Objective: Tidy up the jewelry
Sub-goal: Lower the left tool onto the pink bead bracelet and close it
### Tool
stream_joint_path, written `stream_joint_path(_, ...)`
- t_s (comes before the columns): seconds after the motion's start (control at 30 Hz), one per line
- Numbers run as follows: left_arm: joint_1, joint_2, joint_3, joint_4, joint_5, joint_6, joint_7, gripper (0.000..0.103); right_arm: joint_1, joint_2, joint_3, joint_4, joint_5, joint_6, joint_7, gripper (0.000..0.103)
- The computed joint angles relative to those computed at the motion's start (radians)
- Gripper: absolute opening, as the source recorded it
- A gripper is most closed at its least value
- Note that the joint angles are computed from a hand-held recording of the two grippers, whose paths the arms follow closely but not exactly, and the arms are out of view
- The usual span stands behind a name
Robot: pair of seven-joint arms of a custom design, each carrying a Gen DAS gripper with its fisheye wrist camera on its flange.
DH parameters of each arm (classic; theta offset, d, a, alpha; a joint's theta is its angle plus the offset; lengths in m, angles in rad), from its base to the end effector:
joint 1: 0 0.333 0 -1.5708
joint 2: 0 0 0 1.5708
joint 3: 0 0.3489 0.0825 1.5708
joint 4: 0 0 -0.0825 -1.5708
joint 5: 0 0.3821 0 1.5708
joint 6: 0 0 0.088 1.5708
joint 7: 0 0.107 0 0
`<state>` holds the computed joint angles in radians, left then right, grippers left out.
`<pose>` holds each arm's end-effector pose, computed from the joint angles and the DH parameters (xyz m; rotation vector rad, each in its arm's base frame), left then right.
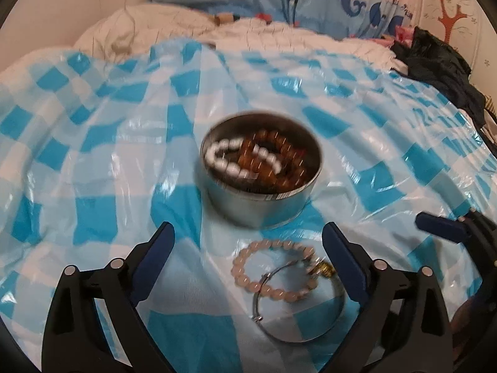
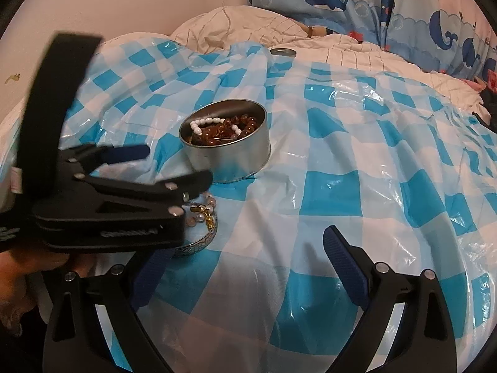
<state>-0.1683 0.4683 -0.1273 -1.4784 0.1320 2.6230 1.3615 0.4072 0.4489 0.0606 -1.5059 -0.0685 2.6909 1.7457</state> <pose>0.7241 -0.2020 0.5173 -1.7323 2.0015 -0.7708 0.6707 0.3307 0.5251 -1.9966 1.4313 -0.4571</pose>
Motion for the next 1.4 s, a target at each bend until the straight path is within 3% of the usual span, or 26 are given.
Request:
stream_joint_path(0.13,0.059,-0.003,-0.047,-0.015,-0.110,-0.041,0.048,0.074,-0.007,0.004,0.015,0.009,0.016,-0.020,-0.029,0.092)
stream_joint_path(0.33,0.080,-0.025,-0.050,-0.051,-0.163,-0.040,0.104,0.052,0.003,0.009,0.005,0.014,0.011,-0.029,-0.022,0.092)
stream_joint_path(0.43,0.047,-0.027,-0.022,-0.050,-0.112,-0.023,0.090,0.051,0.004,0.012,0.005,0.018,0.010,-0.038,-0.024,0.092)
stream_joint_path(0.57,-0.013,-0.046,0.033,-0.077,0.038,0.070,0.046,0.051,0.003,0.012,0.007,0.017,0.014,-0.038,-0.026,0.092)
stream_joint_path(0.63,0.012,-0.041,-0.005,-0.070,0.012,0.074,0.091,0.051,0.001,0.012,0.008,0.016,0.017,-0.038,-0.028,0.092)
stream_joint_path(0.77,0.057,-0.008,-0.063,-0.025,-0.101,-0.009,0.166,0.049,0.004,0.016,0.006,0.025,0.013,-0.056,-0.033,0.092)
stream_joint_path(0.93,0.096,-0.013,-0.099,-0.030,-0.219,-0.059,0.245,0.014,0.004,0.019,0.004,0.029,0.015,-0.062,-0.035,0.092)
stream_joint_path(1.0,0.097,-0.024,-0.099,-0.043,-0.239,-0.068,0.271,0.007,0.001,0.022,0.005,0.033,0.020,-0.069,-0.032,0.092)
stream_joint_path(1.4,0.125,-0.082,-0.110,-0.080,-0.375,-0.001,0.335,0.006,0.002,0.037,0.026,0.037,0.037,-0.003,-0.086,0.092)
